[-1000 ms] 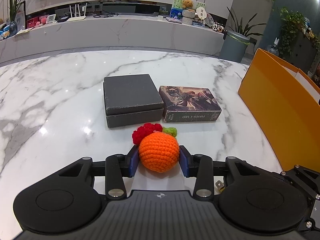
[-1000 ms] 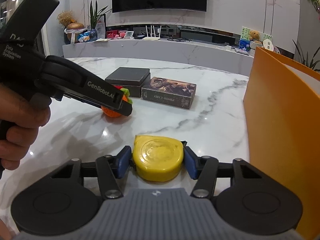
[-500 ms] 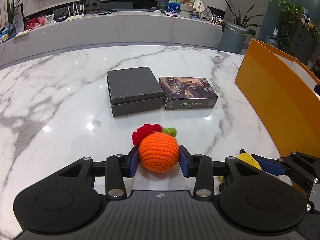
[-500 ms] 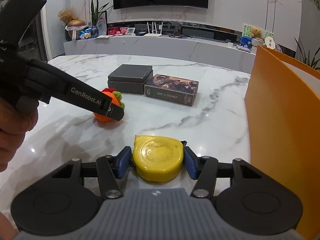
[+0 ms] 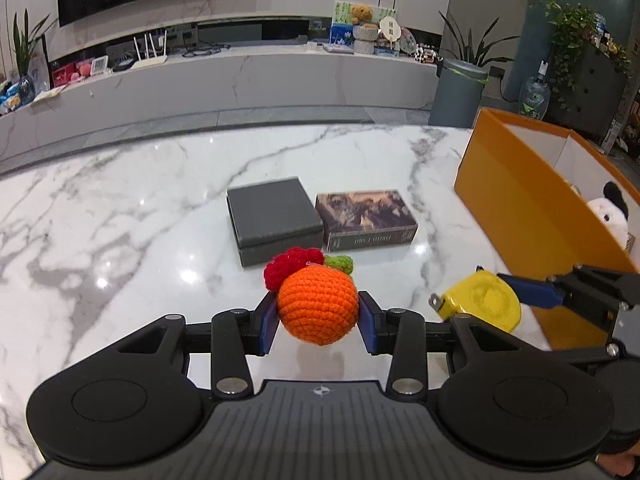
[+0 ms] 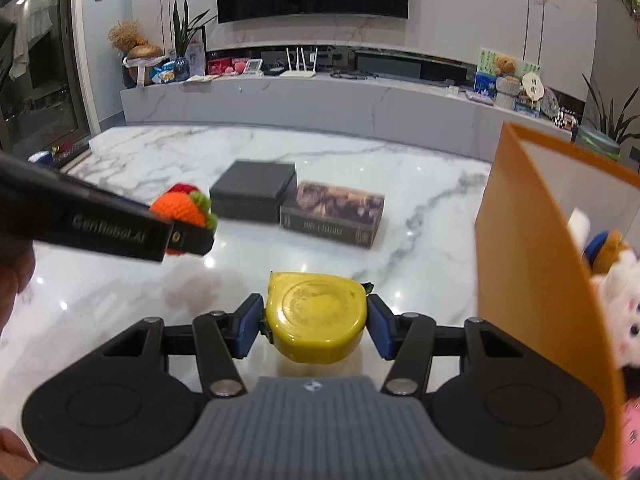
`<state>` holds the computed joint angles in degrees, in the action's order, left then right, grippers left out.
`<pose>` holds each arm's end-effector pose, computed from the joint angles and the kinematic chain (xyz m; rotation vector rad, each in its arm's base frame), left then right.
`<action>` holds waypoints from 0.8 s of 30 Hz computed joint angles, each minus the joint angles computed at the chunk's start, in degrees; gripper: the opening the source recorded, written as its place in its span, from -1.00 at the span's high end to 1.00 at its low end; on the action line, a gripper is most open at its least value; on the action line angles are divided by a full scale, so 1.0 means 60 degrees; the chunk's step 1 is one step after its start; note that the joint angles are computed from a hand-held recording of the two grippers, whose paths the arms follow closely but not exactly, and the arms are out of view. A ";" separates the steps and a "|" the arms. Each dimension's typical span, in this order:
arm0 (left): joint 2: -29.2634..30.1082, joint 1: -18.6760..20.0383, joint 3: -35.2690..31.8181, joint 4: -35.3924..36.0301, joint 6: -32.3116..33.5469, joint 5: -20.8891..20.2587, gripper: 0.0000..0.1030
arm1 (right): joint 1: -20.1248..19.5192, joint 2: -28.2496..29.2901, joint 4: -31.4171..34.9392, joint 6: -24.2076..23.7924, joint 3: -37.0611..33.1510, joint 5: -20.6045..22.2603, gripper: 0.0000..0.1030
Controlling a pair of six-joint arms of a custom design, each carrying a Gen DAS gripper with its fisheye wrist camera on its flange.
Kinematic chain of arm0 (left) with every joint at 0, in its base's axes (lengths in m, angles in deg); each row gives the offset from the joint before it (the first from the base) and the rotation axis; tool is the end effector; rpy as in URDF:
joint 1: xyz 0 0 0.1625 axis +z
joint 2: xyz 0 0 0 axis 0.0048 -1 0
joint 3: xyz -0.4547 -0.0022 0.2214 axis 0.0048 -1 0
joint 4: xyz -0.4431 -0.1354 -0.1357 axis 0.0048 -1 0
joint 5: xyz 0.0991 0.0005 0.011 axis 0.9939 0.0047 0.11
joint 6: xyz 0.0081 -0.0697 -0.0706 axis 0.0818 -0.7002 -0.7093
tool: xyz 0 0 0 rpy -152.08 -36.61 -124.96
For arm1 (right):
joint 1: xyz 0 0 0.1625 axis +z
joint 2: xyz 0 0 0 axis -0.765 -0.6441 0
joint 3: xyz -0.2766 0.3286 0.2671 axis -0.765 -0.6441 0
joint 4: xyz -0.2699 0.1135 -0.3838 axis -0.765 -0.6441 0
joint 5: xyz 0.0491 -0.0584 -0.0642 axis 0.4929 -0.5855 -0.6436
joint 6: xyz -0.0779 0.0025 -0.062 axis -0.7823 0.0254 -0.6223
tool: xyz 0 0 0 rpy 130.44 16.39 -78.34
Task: Organize objects
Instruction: 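Lift and carry the knitted ball and tape measure over the orange box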
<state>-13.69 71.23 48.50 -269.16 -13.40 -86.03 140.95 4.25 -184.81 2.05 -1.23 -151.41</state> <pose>-0.0528 -0.8164 0.1513 0.0978 2.1878 -1.0277 0.1363 -0.8261 -0.0070 1.1398 -2.3298 0.8178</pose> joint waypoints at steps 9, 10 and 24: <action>-0.0185 -0.0460 -0.0173 -0.0293 0.0688 0.0066 0.10 | 0.0358 -0.0368 -0.0126 -0.0035 0.0002 0.0313 -0.12; -0.0179 -0.0520 -0.0210 -0.0348 0.0803 0.0080 0.10 | 0.0391 -0.0416 -0.0162 -0.0059 0.0012 0.0344 -0.12; 0.0030 -0.1272 -0.0641 -0.1227 0.1982 -0.0151 0.10 | 0.0641 -0.1315 -0.0855 -0.0245 0.0448 0.0571 -0.12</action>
